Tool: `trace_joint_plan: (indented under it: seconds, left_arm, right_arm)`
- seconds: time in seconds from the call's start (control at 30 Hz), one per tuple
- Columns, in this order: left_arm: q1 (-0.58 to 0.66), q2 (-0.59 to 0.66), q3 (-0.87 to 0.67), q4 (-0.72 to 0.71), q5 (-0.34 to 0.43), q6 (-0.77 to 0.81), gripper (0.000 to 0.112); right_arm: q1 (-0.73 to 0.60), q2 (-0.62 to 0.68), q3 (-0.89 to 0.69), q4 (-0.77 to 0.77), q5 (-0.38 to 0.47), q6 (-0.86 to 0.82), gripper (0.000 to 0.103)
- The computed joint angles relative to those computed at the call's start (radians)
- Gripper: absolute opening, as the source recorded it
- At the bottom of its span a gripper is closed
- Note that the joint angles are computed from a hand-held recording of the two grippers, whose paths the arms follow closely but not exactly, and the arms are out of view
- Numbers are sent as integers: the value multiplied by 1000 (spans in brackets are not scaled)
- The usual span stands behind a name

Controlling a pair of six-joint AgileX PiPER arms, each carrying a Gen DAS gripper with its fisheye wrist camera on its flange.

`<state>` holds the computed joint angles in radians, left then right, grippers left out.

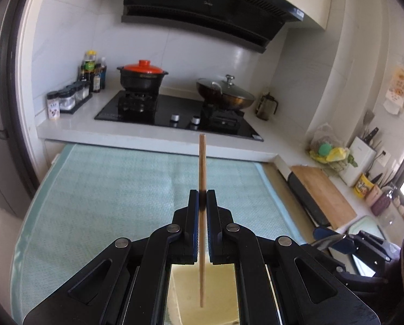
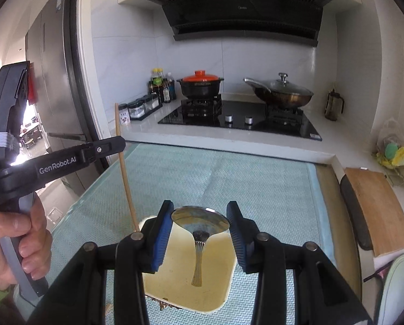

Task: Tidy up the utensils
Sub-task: 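Carry the chopstick and spoon over the cream caddy and release both inside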

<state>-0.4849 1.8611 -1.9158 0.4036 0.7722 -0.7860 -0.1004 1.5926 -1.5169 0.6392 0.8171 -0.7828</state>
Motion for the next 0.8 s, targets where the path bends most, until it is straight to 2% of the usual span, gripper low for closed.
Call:
trace_joint_plan:
  seconds: [0.13, 0.3, 0.33, 0.37, 0.43, 0.5, 0.57, 0.63, 0.7, 0.77, 0.8]
  left_arm:
    - [0, 56, 1, -19, 6, 16, 3]
    - [-21, 128, -63, -18, 78, 42, 4]
    - [-21, 133, -66, -29, 81, 47, 8]
    - [-20, 129, -57, -48, 73, 56, 12]
    - [-17, 97, -18, -72, 56, 53, 48]
    - [-27, 30, 57, -25, 27, -4, 63]
    - [-36, -67, 149, 11, 1, -29, 69]
    - [-50, -174, 241, 71, -6, -62, 84]
    - [-80, -301, 351, 166, -4, -122, 93]
    - [-125, -434, 461, 269, 20, -176, 98]
    - [-168, -492, 501, 327, 57, -214, 99]
  right_arm:
    - [16, 82, -7, -52, -9, 52, 41]
    - [37, 142, -19, -115, -31, 109, 42]
    - [37, 147, -19, -111, -32, 111, 42]
    - [39, 148, -21, -117, -33, 123, 44]
    - [41, 140, -22, -131, -35, 151, 61]
    - [22, 108, -7, -94, -29, 133, 62]
    - [-2, 48, 34, -50, -42, 86, 62]
    - [-32, -29, 89, -10, -55, 28, 62]
    - [-75, -121, 163, 49, -54, -52, 65]
    - [-123, -212, 234, 92, -41, -114, 69]
    - [-153, -264, 277, 114, -29, -149, 70]
